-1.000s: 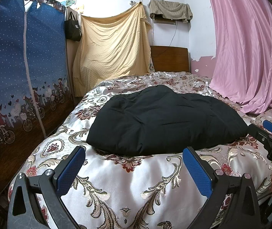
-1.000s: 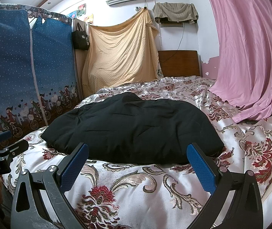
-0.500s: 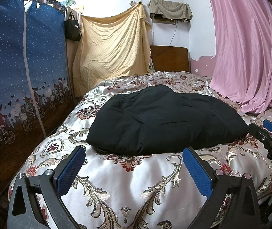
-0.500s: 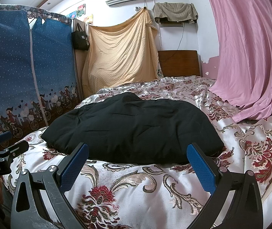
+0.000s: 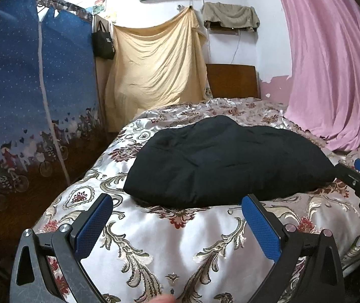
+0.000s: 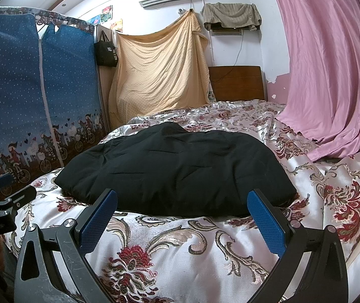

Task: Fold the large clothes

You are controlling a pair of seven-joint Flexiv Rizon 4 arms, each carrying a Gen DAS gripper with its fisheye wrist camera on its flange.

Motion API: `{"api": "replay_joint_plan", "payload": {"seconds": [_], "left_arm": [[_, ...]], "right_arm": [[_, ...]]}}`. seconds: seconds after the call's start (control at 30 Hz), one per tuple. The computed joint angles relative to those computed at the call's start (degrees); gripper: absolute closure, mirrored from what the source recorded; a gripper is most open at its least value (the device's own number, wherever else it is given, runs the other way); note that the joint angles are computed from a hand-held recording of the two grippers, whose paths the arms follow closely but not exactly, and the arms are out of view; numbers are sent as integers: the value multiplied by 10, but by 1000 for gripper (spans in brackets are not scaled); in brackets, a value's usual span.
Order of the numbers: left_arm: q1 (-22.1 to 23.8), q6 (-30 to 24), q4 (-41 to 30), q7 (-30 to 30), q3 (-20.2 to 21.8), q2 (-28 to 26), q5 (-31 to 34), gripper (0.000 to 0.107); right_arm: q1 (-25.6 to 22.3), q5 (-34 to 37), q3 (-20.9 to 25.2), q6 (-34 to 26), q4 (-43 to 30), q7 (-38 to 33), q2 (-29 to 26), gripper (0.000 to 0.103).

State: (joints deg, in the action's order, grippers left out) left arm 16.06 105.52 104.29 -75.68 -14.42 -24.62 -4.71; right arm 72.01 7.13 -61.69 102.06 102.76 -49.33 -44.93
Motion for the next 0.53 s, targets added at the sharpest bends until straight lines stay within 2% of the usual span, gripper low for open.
{"api": "replay_joint_plan", "payload": {"seconds": [0.17,0.43,0.53], "left_arm": [[19,5,1,2,-16,-2,9,4],[14,-6,-6,-4,-4,-3,3,4],[23,-14,-8,1,-14,-5,0,4]], "right_arm": [[1,0,0,0,0,-1,1,2],[2,0,-2,-2,0,1,0,2],[2,-1,-2,-1,0,1,0,2]]}}
